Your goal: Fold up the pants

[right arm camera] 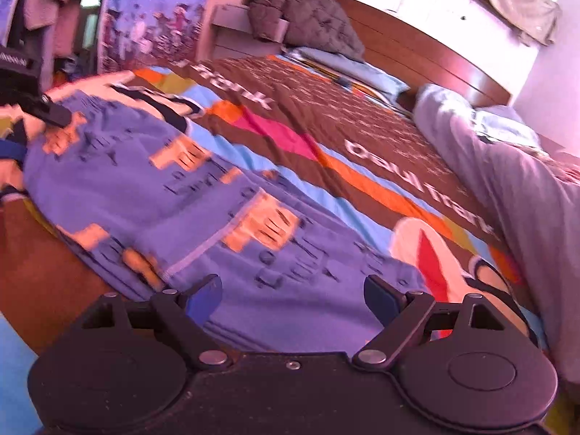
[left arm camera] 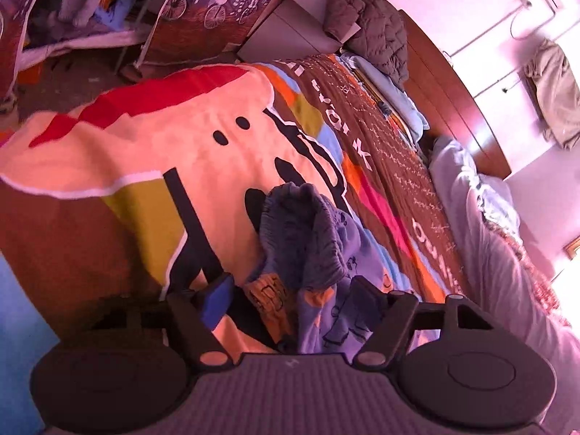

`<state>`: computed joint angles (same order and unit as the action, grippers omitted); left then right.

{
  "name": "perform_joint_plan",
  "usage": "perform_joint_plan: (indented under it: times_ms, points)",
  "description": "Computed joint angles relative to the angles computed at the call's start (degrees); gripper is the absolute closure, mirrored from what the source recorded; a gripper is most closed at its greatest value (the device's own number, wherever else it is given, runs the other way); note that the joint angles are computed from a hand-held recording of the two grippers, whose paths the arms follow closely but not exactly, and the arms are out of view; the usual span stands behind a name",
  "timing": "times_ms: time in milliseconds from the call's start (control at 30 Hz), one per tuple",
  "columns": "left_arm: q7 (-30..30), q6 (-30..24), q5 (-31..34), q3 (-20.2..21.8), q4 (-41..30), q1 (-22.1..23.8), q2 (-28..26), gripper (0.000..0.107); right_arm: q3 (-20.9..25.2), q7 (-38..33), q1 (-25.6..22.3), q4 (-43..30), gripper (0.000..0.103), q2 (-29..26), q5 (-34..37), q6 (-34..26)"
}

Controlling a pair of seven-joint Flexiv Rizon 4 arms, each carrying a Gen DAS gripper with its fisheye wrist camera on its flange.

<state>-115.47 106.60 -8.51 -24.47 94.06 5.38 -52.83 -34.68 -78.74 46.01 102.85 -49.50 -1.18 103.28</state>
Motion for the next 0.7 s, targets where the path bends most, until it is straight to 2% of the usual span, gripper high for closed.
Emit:
perform_joint_plan:
  times_ms: [167,233,267,333,433,533,633,700]
  points:
    - [-0.36,0.58,1.13,-1.94,0.49,1.55,-0.59,0.035,-1.61,0.50,2.16,-1.01,0.013,-1.97,1.82,1.45]
    - [-1.11,0.51,0.96,-2.57,0.79,2.03,-0.74,0.052,-4.71,0.36,4.86,-1.07,0.013,-3.96,2.15,-0.32]
    - [-1.76,0.52,0.29,-1.97,0.89,1.55,-0.58,0.057,-6.25,0.45,6.05,-1.14,0.013,-4.83,2.11,-0.73]
    - [-3.20,0.67,-1.08,-0.67,1.00,0.58,-0.37,0.075,-9.15,0.60,8.27,-0.79,0.012,-6.77,2.70,0.24]
    - [-4.67,1.68,-1.84,0.99,0.82,-0.74,-0.42,0.087,-12.50,0.05,10.91,-0.54,0.012,-9.31,3.94,1.07]
    - [-4.14,2.40,-2.82,6.58,0.00,-5.40,0.62,0.090,-13.68,-0.72,11.80,-0.69,0.012,-10.49,4.64,0.97]
    - [-0.72,2.39,-4.51,14.96,-1.56,-12.42,2.01,0.091,-14.63,-1.21,12.44,-0.85,0.012,-11.43,5.24,1.16]
    - [1.91,0.51,-7.58,21.38,-2.78,-18.09,2.99,0.091,-14.62,-1.44,12.42,-0.98,0.012,-11.55,5.53,1.16]
